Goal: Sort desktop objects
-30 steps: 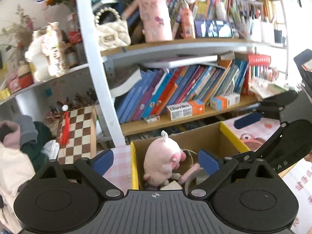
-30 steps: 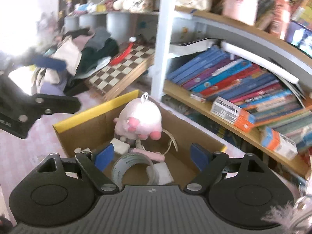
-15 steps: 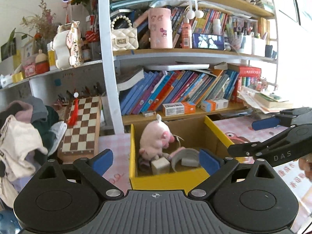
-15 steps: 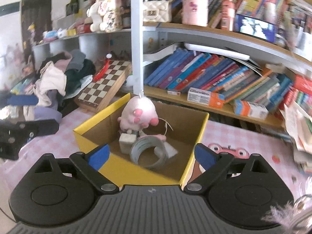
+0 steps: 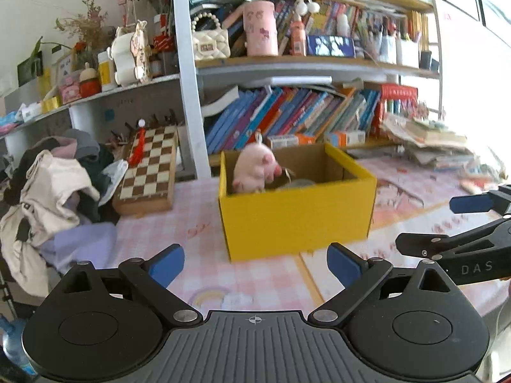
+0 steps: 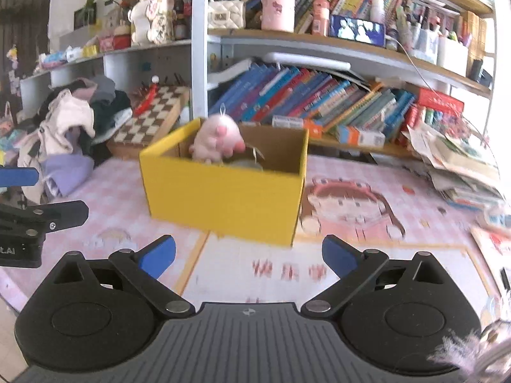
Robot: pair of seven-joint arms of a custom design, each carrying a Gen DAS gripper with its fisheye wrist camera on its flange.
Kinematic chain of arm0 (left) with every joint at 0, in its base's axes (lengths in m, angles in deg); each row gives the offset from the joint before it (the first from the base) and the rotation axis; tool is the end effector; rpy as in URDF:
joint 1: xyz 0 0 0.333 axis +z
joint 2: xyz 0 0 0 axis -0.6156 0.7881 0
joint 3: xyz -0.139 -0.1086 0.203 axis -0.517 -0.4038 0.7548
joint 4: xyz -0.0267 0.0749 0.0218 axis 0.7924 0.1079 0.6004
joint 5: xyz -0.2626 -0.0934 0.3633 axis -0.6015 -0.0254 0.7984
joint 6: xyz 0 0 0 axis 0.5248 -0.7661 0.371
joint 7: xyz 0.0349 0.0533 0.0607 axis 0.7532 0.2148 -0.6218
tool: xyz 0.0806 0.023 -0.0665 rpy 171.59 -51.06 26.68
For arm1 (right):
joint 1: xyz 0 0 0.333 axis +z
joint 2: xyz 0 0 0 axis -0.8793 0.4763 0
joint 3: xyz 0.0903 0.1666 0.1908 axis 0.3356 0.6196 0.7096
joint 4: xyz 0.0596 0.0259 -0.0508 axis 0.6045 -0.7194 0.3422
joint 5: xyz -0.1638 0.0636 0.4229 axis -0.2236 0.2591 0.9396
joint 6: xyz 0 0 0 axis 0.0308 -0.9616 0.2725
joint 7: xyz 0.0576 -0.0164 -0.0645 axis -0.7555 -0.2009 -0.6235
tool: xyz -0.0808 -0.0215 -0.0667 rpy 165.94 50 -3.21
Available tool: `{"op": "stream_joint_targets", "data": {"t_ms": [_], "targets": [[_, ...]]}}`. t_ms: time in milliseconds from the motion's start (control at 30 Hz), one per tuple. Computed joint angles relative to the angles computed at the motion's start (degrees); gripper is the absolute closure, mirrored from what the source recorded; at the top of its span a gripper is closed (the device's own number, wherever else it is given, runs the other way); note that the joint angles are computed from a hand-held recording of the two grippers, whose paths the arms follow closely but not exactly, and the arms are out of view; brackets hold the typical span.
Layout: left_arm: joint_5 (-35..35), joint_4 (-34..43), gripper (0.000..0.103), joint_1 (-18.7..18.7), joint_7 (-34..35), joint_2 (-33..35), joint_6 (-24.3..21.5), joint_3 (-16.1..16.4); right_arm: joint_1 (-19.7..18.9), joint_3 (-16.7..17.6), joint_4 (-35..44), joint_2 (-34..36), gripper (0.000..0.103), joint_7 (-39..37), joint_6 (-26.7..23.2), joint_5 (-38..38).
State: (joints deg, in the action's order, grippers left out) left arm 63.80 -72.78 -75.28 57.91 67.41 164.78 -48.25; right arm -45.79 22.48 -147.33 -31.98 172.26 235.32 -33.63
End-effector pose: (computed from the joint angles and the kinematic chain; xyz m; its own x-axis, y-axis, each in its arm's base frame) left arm 0.6964 -0.2922 0.4060 -0.3385 -0.9367 -0.0898 -0.4207 0.2360 -0.8760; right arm 0.6675 0.1830 0.3962 0.0386 -0.9987 0.0318 -0.5099 -0.0471 -0.8590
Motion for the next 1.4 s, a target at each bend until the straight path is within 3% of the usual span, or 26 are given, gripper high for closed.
{"op": "stream_joint_targets", "data": {"t_ms": [233, 300, 733, 900, 967, 1400], "targets": [[4.11, -6.89, 0.001, -11.02, -5.08, -2.59, 0.11, 11.03, 0.32, 2.46, -6.36, -4.46, 0.004, 3.78, -5.71, -0.36], [5.97, -8.42, 0.001, -12.85, -6.13, -3.43, -0.39, 12.74, -0.15, 3.57, -7.94, -5.47, 0.004, 2.97, -6.74, 1.51], [15.66, -14.97, 0.0, -9.63, -13.61, -9.56, -2.42, 9.85, -0.69, 6.69, -10.89, -7.1, 0.0, -3.1, -9.27, 9.96], [20.86, -15.26, 0.0, -10.17, -19.75, -10.27, -3.67, 11.11, -0.29, 6.85, -10.59, -6.79, 0.0, -5.67, -9.39, 11.48], [22.07, -15.28, 0.0, -9.0, -20.87, -10.54, -3.97, 10.02, -0.2, 6.91, -10.55, -6.69, 0.0, -7.21, -9.43, 12.62], [22.04, -14.58, 0.0, 6.98, -17.31, -11.38, -6.31, -7.38, 0.06, 6.73, -11.09, -7.01, 0.0, -10.67, -10.19, 15.83]]}}
